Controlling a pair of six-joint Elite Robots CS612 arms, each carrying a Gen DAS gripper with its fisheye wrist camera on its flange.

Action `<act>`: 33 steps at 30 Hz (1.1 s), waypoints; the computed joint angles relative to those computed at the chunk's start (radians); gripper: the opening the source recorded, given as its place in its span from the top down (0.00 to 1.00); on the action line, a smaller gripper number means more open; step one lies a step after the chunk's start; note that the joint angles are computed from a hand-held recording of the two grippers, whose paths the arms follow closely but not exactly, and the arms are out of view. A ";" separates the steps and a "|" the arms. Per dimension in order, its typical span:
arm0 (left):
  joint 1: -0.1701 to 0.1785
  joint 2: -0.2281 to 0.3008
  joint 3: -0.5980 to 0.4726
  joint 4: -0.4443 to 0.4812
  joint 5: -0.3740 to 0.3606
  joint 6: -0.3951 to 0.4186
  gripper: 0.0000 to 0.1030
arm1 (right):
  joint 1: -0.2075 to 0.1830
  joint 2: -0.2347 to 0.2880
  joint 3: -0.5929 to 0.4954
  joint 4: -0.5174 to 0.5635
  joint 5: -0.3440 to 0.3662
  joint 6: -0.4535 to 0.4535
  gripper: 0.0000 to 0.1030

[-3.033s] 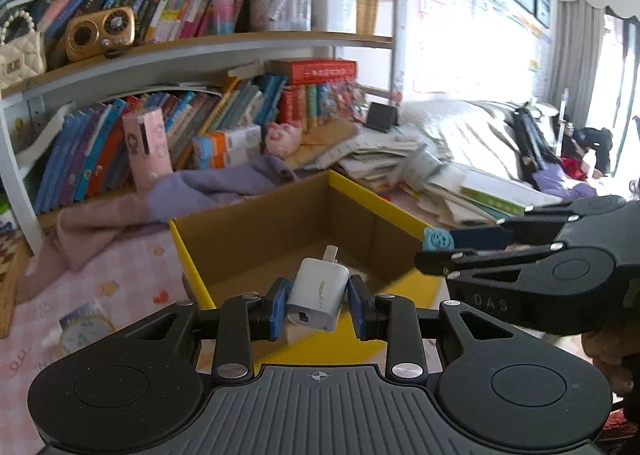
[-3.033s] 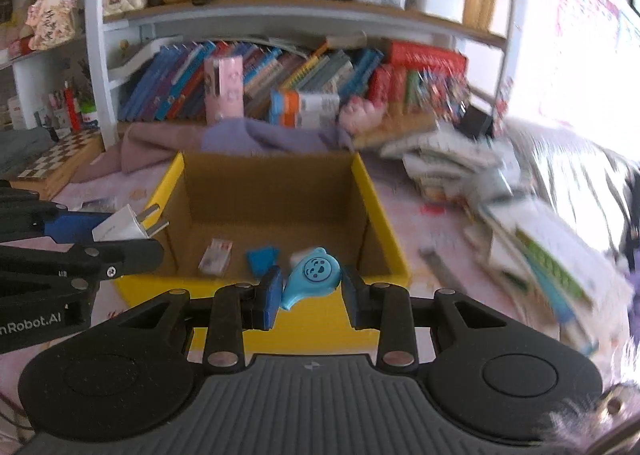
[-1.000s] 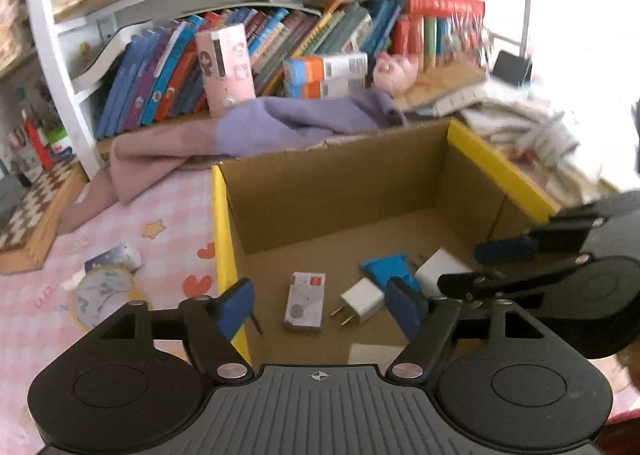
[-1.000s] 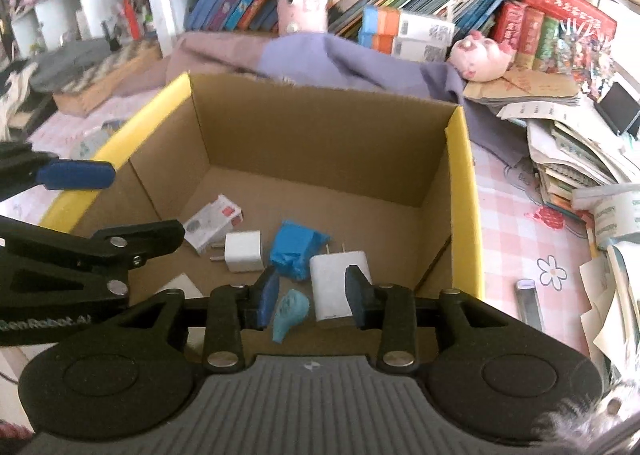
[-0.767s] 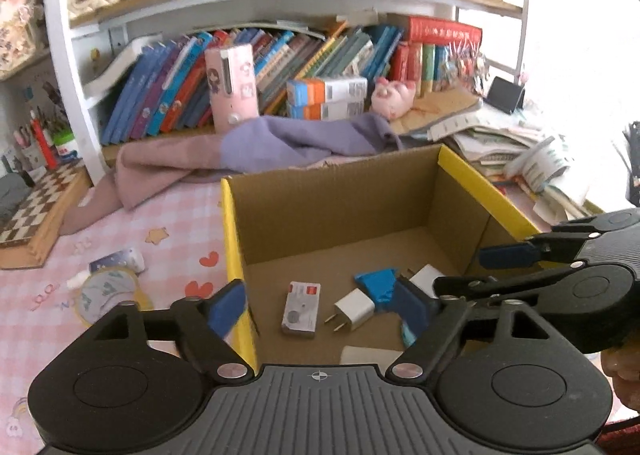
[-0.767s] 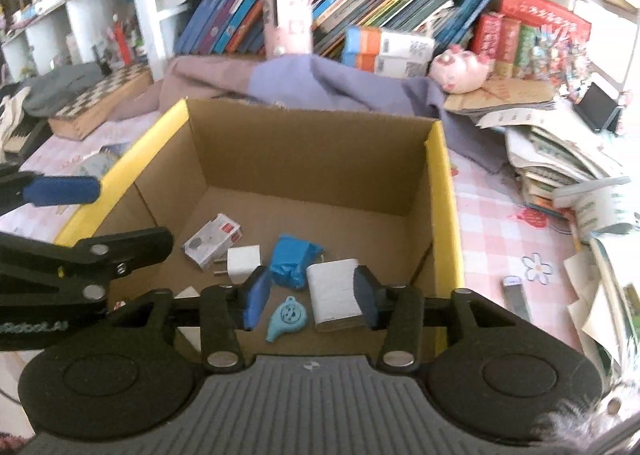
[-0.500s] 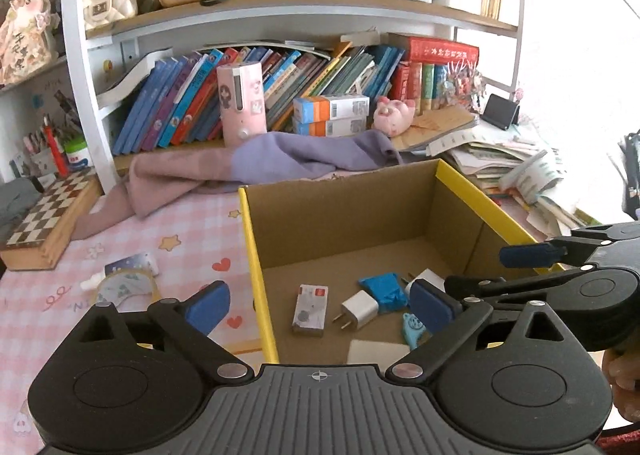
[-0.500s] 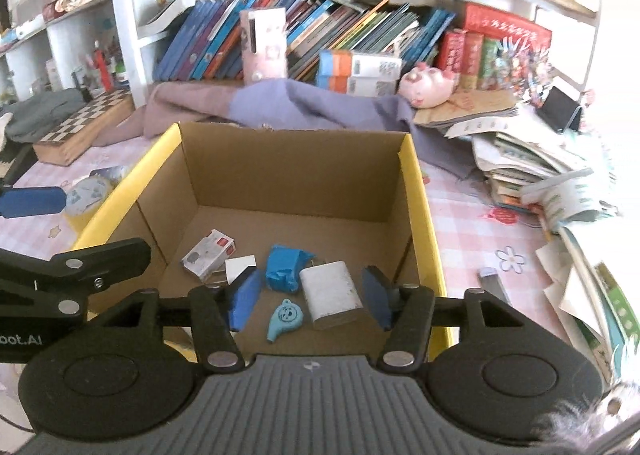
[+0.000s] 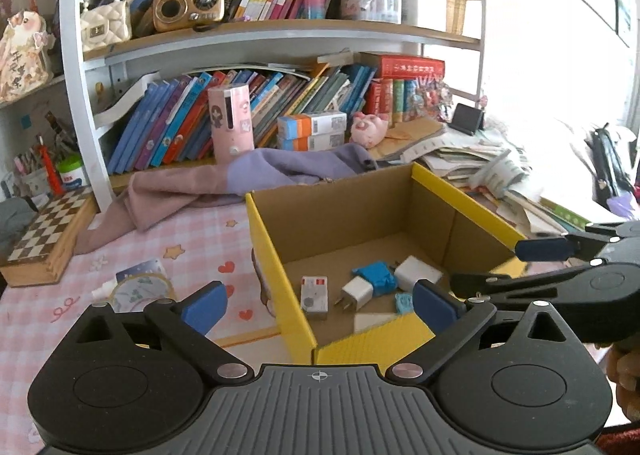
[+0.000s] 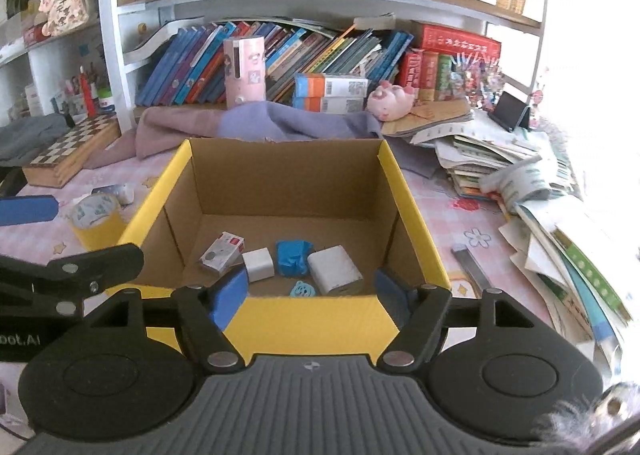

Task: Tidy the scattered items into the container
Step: 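Open both grippers and raise them out of the yellow box, then move left gripper to the spray bottle while right gripper approaches the yellow tape roll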

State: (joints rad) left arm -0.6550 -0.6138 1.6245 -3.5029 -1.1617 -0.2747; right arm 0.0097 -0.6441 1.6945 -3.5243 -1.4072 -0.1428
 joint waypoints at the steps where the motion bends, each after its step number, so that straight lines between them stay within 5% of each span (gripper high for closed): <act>1: 0.001 -0.005 0.014 -0.006 -0.008 0.005 0.02 | 0.004 -0.003 0.010 -0.010 -0.008 0.010 0.30; 19: 0.022 -0.079 0.232 -0.144 -0.078 -0.007 0.02 | 0.109 -0.048 0.169 -0.135 -0.170 0.092 0.26; 33: 0.032 -0.117 0.334 -0.174 -0.057 -0.014 0.02 | 0.159 -0.071 0.211 -0.102 -0.152 0.115 0.21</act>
State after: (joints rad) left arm -0.6235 -0.7305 1.9581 -3.6771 -1.2187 -0.2887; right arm 0.1688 -0.7150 1.9059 -3.6262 -1.5588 -0.0278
